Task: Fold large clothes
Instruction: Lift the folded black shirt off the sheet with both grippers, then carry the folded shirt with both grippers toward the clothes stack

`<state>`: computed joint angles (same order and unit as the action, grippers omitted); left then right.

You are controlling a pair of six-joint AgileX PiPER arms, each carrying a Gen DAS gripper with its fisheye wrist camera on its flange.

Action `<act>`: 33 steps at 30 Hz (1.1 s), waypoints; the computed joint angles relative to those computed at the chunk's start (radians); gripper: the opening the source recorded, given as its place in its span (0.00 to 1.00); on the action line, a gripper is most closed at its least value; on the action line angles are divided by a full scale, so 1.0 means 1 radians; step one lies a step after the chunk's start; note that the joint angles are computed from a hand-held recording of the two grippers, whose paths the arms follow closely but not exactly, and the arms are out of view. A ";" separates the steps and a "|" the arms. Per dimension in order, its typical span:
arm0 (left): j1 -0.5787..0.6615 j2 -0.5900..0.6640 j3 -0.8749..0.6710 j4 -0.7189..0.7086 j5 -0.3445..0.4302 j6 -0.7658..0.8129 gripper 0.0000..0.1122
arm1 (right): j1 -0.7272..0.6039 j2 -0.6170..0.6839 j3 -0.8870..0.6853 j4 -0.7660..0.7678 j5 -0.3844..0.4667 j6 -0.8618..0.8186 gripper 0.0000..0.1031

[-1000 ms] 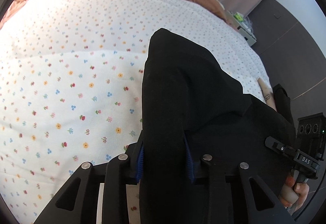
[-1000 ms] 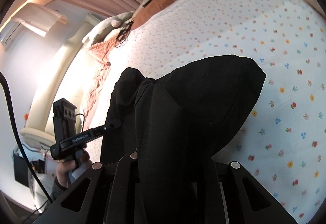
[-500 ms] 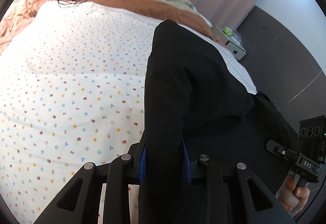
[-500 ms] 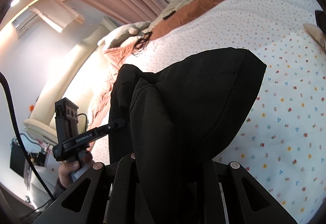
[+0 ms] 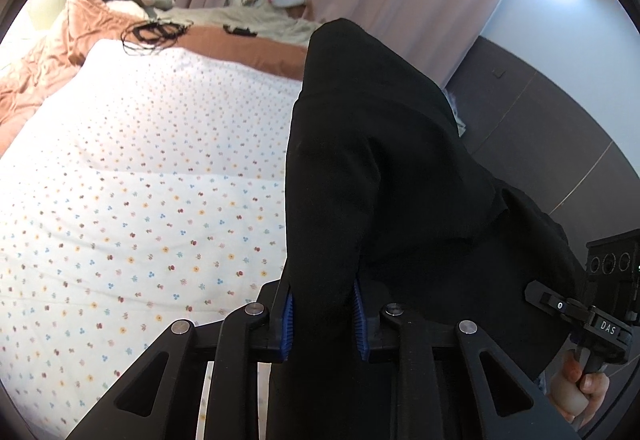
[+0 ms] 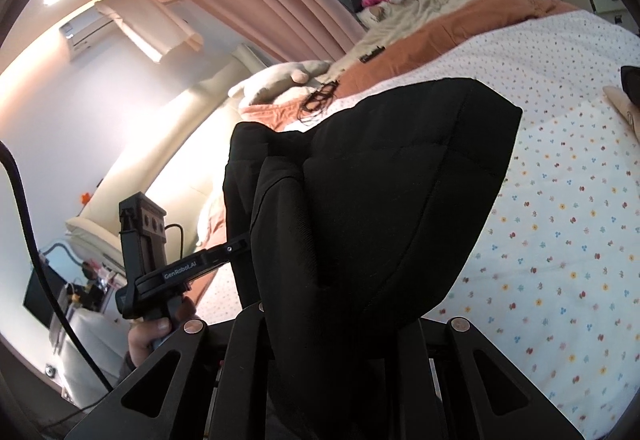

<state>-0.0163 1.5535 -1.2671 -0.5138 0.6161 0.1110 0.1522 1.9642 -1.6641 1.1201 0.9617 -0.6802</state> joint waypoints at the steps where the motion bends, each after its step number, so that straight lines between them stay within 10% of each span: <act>1: -0.002 -0.020 0.011 0.000 0.000 -0.002 0.22 | 0.000 -0.015 0.017 0.007 -0.003 -0.007 0.16; 16: -0.184 -0.157 -0.025 0.076 0.007 -0.138 0.20 | -0.115 -0.292 0.204 0.009 -0.011 -0.085 0.16; 33: -0.559 0.152 -0.608 0.316 0.122 -0.441 0.20 | -0.535 -0.339 -0.052 -0.085 0.237 -0.044 0.15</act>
